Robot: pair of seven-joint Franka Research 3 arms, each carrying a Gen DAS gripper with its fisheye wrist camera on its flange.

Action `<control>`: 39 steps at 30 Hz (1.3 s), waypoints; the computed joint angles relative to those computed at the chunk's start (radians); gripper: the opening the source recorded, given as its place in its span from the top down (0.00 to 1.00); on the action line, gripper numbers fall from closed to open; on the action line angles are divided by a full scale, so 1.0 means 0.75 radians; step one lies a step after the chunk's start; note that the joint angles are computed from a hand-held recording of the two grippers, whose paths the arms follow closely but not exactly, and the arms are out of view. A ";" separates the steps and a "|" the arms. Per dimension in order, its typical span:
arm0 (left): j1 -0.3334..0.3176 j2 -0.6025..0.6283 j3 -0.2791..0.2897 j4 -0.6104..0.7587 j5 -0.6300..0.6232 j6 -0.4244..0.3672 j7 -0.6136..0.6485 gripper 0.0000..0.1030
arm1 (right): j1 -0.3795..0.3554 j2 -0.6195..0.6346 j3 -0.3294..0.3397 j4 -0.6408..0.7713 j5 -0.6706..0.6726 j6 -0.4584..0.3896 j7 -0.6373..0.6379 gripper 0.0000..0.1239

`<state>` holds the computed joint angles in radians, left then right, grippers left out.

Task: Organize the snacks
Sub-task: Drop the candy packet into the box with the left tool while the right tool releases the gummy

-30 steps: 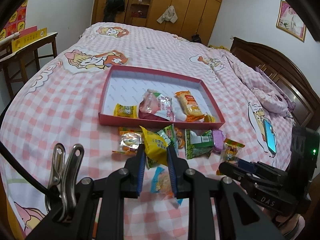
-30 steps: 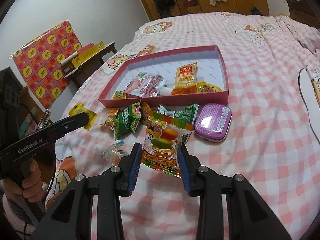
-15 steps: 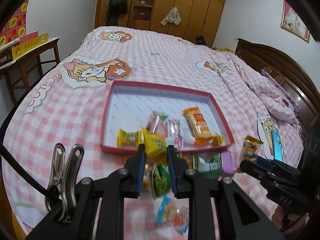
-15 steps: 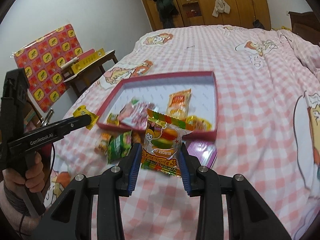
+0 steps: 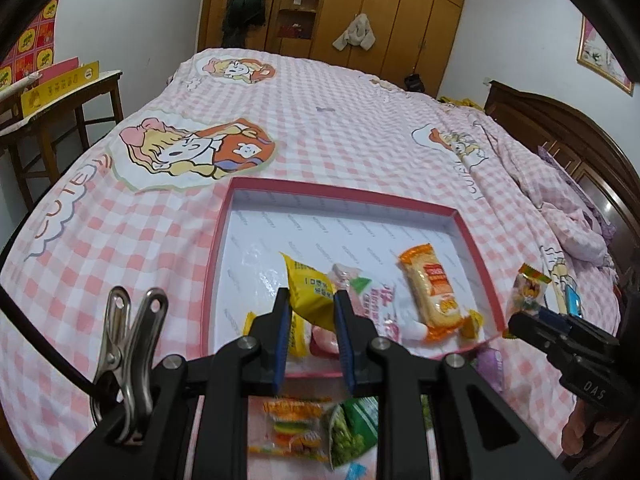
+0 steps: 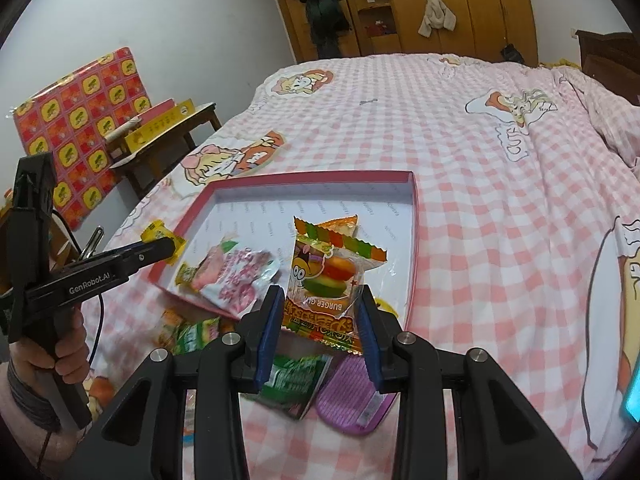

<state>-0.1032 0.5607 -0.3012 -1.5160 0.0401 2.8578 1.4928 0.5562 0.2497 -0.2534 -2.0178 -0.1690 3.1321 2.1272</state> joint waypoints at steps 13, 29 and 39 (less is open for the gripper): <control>-0.049 0.205 0.041 0.263 0.044 -0.097 -0.039 0.78 | -0.129 0.167 0.114 0.196 0.167 -0.089 -0.156 0.70; -0.131 0.287 0.142 0.352 0.183 -0.113 -0.125 0.79 | -0.166 0.230 0.153 0.240 0.295 -0.082 -0.256 0.70; -0.122 0.304 0.124 0.370 0.197 -0.119 -0.121 0.79 | -0.107 0.244 0.076 0.247 0.264 -0.096 -0.210 0.70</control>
<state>-0.1950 0.7891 -0.2079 -1.2382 0.1878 2.7682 1.4019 0.4756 0.4328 -0.1961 -1.8323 0.0292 3.0599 1.9697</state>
